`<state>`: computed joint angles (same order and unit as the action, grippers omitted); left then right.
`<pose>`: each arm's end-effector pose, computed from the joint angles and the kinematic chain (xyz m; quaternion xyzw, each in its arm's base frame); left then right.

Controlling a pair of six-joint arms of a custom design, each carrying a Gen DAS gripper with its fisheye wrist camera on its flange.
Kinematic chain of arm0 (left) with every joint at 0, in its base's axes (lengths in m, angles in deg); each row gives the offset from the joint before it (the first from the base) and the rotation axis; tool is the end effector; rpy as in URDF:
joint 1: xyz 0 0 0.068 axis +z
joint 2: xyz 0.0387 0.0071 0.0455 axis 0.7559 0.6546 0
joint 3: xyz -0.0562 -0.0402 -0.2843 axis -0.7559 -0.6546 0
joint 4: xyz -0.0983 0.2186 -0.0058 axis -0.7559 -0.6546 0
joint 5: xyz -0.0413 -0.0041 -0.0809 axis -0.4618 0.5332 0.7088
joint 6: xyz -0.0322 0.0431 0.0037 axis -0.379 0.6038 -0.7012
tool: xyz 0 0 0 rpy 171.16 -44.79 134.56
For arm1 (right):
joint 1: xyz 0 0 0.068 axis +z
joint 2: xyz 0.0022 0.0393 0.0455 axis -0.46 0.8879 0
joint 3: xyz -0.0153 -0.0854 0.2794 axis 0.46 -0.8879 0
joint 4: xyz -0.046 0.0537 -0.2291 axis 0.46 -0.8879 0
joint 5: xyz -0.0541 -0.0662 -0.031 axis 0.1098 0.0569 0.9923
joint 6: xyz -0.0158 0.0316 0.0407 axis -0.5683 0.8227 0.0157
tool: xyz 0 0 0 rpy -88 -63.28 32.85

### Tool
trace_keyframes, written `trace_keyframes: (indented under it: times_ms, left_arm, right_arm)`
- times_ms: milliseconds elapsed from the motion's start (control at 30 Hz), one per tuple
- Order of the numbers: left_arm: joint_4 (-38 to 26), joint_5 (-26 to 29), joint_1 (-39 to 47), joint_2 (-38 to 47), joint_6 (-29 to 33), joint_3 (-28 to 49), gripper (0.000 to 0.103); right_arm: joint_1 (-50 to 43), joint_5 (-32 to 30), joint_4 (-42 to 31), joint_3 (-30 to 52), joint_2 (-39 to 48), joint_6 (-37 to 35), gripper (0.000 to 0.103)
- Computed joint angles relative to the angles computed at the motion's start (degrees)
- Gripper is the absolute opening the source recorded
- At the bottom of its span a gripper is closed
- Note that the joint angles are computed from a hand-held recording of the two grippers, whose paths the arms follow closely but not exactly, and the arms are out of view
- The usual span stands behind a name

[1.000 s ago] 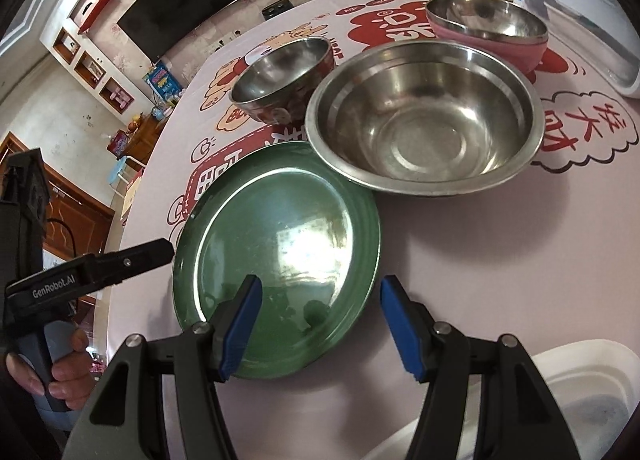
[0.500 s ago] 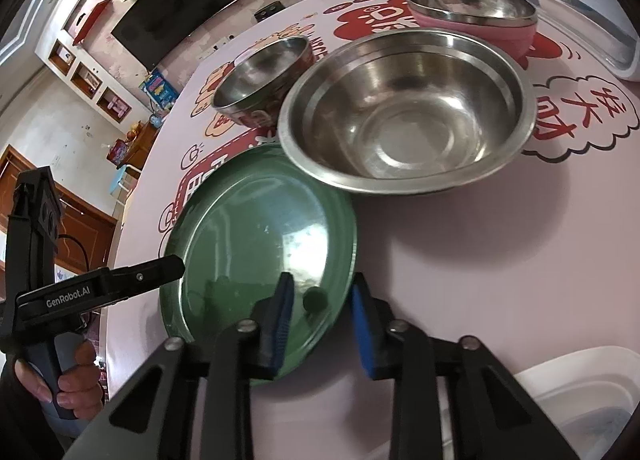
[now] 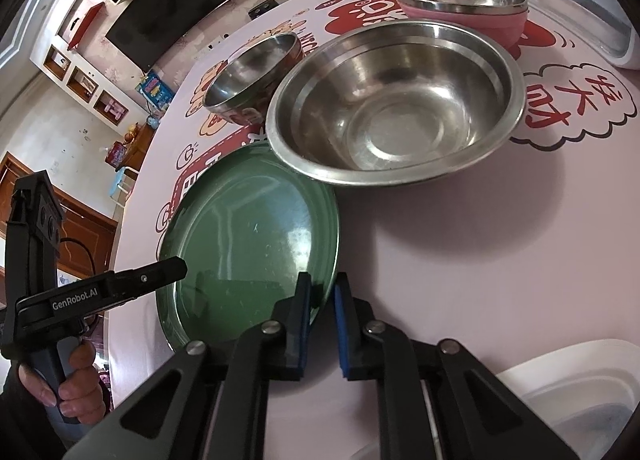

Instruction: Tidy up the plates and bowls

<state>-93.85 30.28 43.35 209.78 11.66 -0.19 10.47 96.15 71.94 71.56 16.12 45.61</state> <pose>0.3855 -0.0535 0.1428 0.1452 0.9629 -0.2044 0.1001 0.2270 0.1660 0.1595 0.2569 0.9241 0.1329 0.2498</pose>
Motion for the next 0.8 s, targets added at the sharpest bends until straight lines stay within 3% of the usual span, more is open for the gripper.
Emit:
trace_keyframes:
  times_ms: [467, 800]
  left_arm:
    - [-1.9, -2.0, 2.5, -3.8, 4.8, -5.0, 0.037]
    - [-3.4, -0.5, 7.3, -12.4, 10.1, -12.8, 0.037]
  right_arm:
    - [2.8, -0.6, -5.8, 4.2, -0.6, -0.8, 0.01]
    - [8.9, 2.6, -12.6, 7.5, -3.0, 1.7, 0.01]
